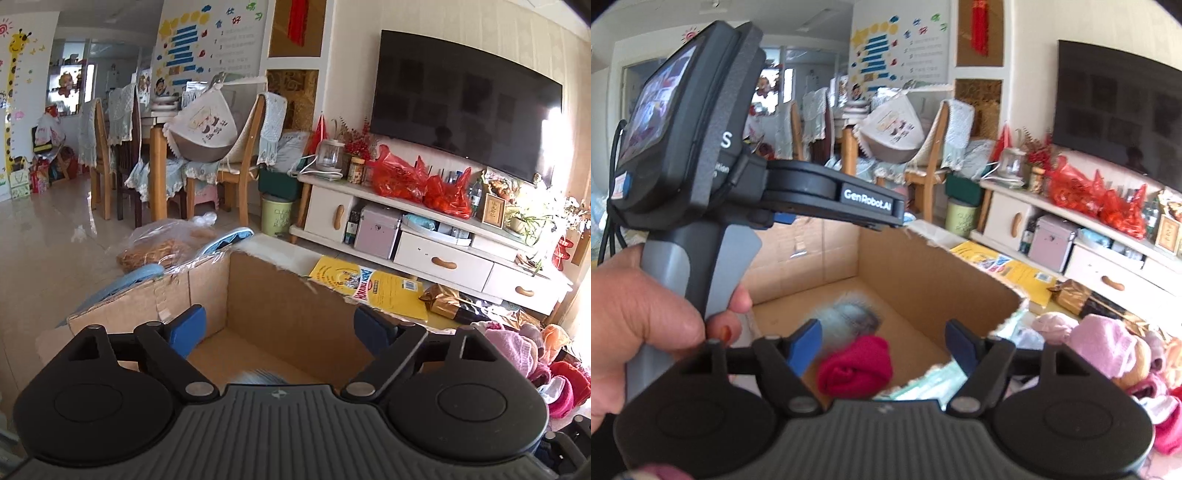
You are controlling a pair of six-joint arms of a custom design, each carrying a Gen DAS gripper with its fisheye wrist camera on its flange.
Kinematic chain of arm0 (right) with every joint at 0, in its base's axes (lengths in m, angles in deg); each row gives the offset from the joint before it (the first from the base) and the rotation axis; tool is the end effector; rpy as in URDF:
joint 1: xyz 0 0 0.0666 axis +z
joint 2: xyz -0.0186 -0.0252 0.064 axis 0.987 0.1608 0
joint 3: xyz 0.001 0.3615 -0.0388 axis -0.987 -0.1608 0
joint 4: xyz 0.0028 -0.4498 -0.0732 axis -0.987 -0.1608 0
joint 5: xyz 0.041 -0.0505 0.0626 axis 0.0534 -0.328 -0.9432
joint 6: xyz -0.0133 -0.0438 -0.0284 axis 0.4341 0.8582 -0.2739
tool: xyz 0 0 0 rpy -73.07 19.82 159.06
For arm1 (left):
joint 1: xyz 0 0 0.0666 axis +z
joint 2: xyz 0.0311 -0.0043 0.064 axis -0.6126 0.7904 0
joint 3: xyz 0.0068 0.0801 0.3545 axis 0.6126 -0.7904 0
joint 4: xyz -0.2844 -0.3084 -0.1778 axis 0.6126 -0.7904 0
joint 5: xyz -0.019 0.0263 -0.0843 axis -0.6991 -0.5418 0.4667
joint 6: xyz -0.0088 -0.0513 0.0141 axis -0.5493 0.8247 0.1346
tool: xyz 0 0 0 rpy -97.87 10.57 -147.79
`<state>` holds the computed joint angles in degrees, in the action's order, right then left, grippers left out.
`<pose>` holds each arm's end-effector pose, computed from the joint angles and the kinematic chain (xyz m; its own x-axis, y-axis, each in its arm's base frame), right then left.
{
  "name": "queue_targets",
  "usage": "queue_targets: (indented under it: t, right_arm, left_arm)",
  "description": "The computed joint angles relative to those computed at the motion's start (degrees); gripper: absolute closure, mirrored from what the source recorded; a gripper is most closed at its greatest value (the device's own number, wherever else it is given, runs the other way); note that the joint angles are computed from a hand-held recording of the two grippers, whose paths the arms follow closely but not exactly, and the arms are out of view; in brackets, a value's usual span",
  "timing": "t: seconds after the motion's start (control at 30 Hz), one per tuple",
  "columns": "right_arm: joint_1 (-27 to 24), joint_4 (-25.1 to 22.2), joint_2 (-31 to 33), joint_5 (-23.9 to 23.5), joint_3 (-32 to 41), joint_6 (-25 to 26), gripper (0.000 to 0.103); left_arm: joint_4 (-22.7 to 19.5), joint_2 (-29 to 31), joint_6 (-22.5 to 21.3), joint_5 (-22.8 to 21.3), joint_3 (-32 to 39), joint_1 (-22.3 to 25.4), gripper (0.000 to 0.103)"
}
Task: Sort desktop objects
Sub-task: 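Open both tools to drop the teal and pink socks into the box, then move both open tools back to the sock pile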
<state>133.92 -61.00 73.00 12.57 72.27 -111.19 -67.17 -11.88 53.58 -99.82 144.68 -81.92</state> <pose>0.2589 0.3014 0.3152 -0.4597 -0.0364 -0.8874 0.0151 0.9987 -0.0488 0.4003 -0.3732 0.4358 -0.4477 0.0968 -0.8889 0.3566 0.9310 -0.0782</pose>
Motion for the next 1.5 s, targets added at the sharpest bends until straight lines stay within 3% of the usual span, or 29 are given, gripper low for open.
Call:
queue_targets:
  t: [0.3, 0.63, 1.1, 1.5]
  right_arm:
    - [1.25, -3.21, -5.6, 6.85, -3.11, -8.48, 0.024]
    - [1.98, -14.44, -11.59, 12.36, -5.75, -21.65, 0.022]
    - [2.88, -27.09, -18.03, 15.59, -10.26, -36.04, 0.02]
    - [2.25, -40.64, -25.64, 16.9, -15.08, -49.46, 0.02]
  left_arm:
    - [-1.41, 1.49, 0.51, -0.62, 2.18, -3.12, 0.0]
    - [-1.46, 2.77, -1.43, -2.08, 3.49, -7.07, 0.0]
    - [-2.03, 6.58, -1.89, -1.05, 7.37, -11.34, 0.0]
    - [-0.81, 9.63, -3.48, 1.29, 9.26, -14.64, 0.0]
